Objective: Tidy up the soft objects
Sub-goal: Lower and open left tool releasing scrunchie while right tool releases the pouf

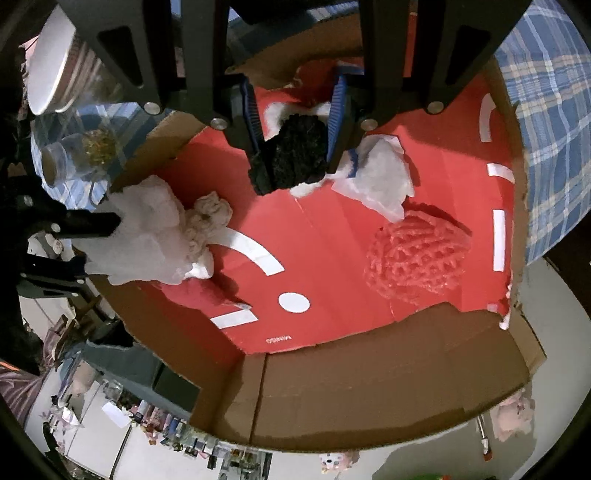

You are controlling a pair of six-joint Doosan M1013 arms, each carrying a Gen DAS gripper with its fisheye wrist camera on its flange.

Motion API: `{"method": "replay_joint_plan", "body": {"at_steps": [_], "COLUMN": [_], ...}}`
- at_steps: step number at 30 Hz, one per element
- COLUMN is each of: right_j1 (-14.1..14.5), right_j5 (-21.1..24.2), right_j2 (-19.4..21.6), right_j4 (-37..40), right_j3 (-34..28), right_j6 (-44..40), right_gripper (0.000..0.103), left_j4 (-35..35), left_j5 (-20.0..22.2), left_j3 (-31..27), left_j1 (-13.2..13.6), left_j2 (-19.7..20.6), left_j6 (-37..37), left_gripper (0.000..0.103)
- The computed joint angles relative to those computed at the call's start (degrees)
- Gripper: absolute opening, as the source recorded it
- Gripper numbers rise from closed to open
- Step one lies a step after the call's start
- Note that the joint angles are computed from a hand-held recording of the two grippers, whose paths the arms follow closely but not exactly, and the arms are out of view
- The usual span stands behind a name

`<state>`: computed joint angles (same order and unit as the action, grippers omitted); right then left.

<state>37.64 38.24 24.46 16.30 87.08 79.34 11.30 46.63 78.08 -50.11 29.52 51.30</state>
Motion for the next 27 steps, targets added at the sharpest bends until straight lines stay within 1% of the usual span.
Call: {"method": "replay_joint_plan", "body": {"at_steps": [7, 10, 14, 18, 20, 25, 27], "right_j1": [0.75, 1.50, 2.75, 2.91, 2.97, 2.80, 2.69], "right_j5": [3.56, 3.37, 1.94, 0.28, 0.25, 0.93, 1.11], "right_j2": [1.41, 1.68, 1.78, 1.93, 2.10, 2.24, 2.20], "right_j4": [-1.98, -6.18, -14.26, -19.31, -21.70, -20.09, -18.35], "right_j3": [-2.09, -2.46, -2.63, -2.76, -2.94, -3.22, -3.31], "right_j6": [-1.25, 0.83, 5.29, 9.94, 11.96, 10.43, 9.10], "right_gripper": [0.039, 0.039, 0.039, 0.039, 0.039, 0.039, 0.039], "left_j4": [-1.63, -1.03, 0.69, 3.91, 5.41, 4.76, 1.28], "left_j5": [1.42, 2.09, 4.11, 4.54, 5.17, 5.04, 2.34], "left_j3": [-1.32, -1.67, -2.44, -2.25, -2.22, -2.06, -1.22], "left_j1": [0.28, 0.22, 0.13, 0.11, 0.10, 0.31, 0.68], "left_j2": [1.01, 1.21, 1.62, 1.64, 1.68, 1.57, 0.85], "left_j6": [2.17, 1.86, 1.15, -2.52, -4.02, -3.30, -0.70], "left_gripper": [0.034, 0.034, 0.034, 0.034, 0.034, 0.034, 0.034]}}
